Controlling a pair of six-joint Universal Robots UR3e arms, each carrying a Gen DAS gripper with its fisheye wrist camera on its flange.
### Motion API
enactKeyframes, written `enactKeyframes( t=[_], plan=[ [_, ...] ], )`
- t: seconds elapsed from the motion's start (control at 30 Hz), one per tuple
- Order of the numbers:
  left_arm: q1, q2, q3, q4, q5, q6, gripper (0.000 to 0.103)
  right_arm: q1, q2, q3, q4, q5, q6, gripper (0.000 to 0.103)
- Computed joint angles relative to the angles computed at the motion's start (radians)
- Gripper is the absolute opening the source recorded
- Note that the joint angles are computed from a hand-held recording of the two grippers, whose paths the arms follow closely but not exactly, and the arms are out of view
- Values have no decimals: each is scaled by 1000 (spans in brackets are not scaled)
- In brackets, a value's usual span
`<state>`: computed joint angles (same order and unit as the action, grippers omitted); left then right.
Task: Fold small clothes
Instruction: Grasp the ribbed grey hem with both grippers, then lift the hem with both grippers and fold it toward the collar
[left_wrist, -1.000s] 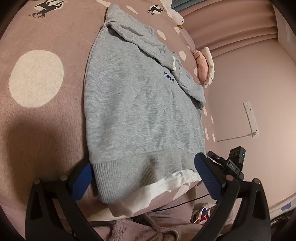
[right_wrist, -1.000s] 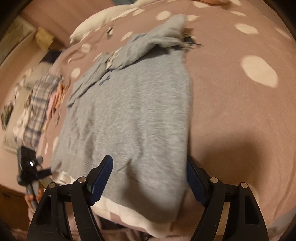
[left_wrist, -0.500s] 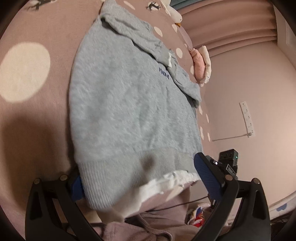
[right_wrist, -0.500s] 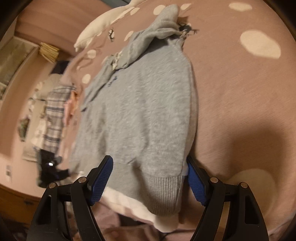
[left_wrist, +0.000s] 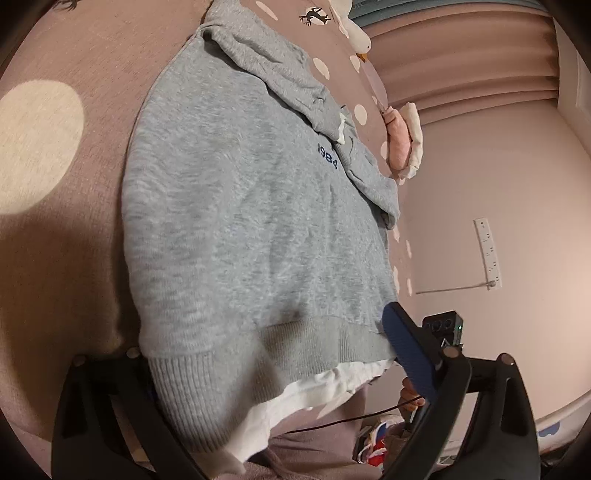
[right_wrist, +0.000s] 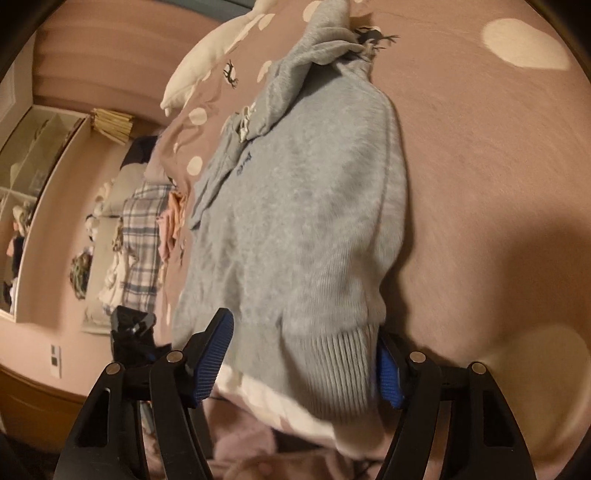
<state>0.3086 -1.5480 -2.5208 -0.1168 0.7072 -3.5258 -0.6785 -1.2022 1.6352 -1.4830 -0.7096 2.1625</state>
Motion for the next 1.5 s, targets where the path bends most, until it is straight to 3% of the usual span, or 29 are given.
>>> enactKeyframes(
  t=[0.13, 0.23, 0.27, 0.33, 0.43, 0.63, 0.8, 1.13, 1.27, 1.5],
  plan=[
    [12, 71, -32, -101, 6, 61, 69, -5, -13, 6, 5, -19, -20, 60],
    [45, 104, -67, -145, 10, 83, 41, -35, -12, 9, 39, -47, -47, 49],
    [57, 100, -71, -152, 9, 83, 37, -44, -11, 12, 41, -49, -47, 45],
    [79, 76, -74, -156, -3, 79, 20, -56, -8, 21, 45, -41, -51, 43],
    [119, 61, -91, -170, -47, 84, 17, -46, -4, 33, 15, -28, -29, 40],
    [122, 207, -90, -253, -59, 105, 16, -36, -82, 88, -45, -7, -50, 29],
    [97, 232, -58, -200, -66, 73, 15, -42, -136, 91, 23, 76, -158, 26],
    [98, 140, 94, -55, -132, -9, 14, -35, -71, -88, 281, 255, -303, 26],
    [100, 93, 178, -29, -130, -29, 15, -21, -57, -124, 274, 303, -289, 26],
    [89, -97, 361, 70, -129, -144, 15, 47, -11, -171, 85, 375, -110, 26]
  ],
)
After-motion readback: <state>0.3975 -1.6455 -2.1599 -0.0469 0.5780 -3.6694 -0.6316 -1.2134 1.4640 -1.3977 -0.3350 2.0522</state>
